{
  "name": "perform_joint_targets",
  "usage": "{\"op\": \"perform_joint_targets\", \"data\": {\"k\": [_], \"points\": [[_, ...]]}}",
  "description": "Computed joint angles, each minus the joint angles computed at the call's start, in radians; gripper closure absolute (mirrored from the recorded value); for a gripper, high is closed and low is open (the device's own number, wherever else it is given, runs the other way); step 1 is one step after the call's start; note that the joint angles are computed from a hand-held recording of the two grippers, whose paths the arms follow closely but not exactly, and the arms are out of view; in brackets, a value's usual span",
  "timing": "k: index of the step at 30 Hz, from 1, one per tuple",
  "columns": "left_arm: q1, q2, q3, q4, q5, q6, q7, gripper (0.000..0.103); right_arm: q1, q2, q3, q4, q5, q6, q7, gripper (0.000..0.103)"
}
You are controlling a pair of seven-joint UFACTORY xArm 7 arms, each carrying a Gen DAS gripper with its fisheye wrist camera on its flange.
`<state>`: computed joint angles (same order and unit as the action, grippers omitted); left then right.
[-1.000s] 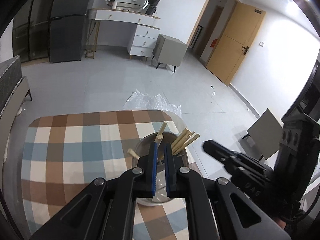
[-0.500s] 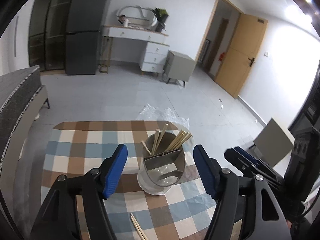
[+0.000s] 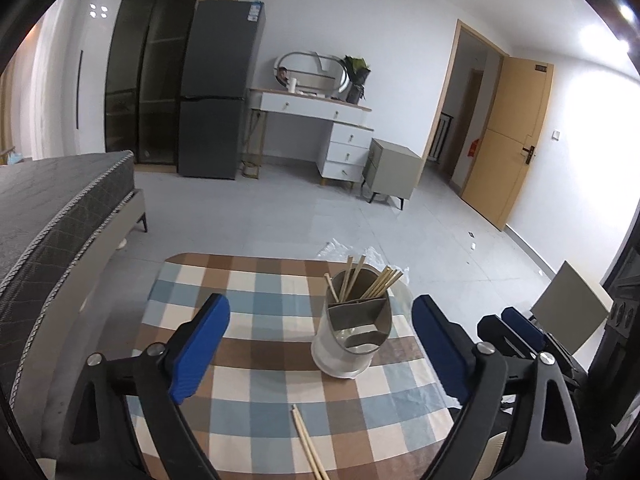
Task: Organize utensils
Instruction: 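Lower both tools toward the last chopsticks on the rug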
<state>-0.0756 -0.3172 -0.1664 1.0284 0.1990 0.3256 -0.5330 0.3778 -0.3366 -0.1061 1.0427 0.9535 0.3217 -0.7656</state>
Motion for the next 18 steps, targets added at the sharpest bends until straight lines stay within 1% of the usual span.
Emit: {"op": "perform_joint_targets", "data": {"k": [2, 4, 6, 9, 12, 16, 18], "points": [[0.025, -0.025, -0.017, -0.033, 0.032, -0.019, -0.031, 0.01, 0.006, -0.021, 0.01, -0.027, 0.0, -0.024, -0.008, 0.019], [0.043, -0.044, -0.025, -0.068, 0.05, -0.039, -0.052, 0.008, 0.023, -0.036, 0.004, -0.051, 0.009, -0.039, -0.019, 0.017], [0.046, -0.065, -0.024, -0.106, 0.053, -0.053, -0.051, 0.007, 0.034, -0.051, 0.005, -0.08, 0.005, -0.051, -0.015, 0.016], [0.081, -0.088, -0.046, -0.157, 0.085, -0.068, -0.072, 0.007, 0.049, -0.071, 0.002, -0.125, -0.016, -0.061, -0.006, 0.015], [0.089, -0.094, -0.043, -0.202, 0.085, -0.078, -0.074, 0.007, 0.05, -0.079, 0.008, -0.165, -0.07, -0.052, 0.026, 0.015], [0.122, -0.094, -0.053, -0.261, 0.09, -0.116, -0.109, 0.007, 0.045, -0.085, 0.016, -0.207, -0.142, -0.035, 0.073, 0.015], [0.131, -0.098, -0.054, -0.284, 0.089, -0.117, -0.12, 0.007, 0.04, -0.078, 0.017, -0.218, -0.173, -0.022, 0.098, 0.015]]}}
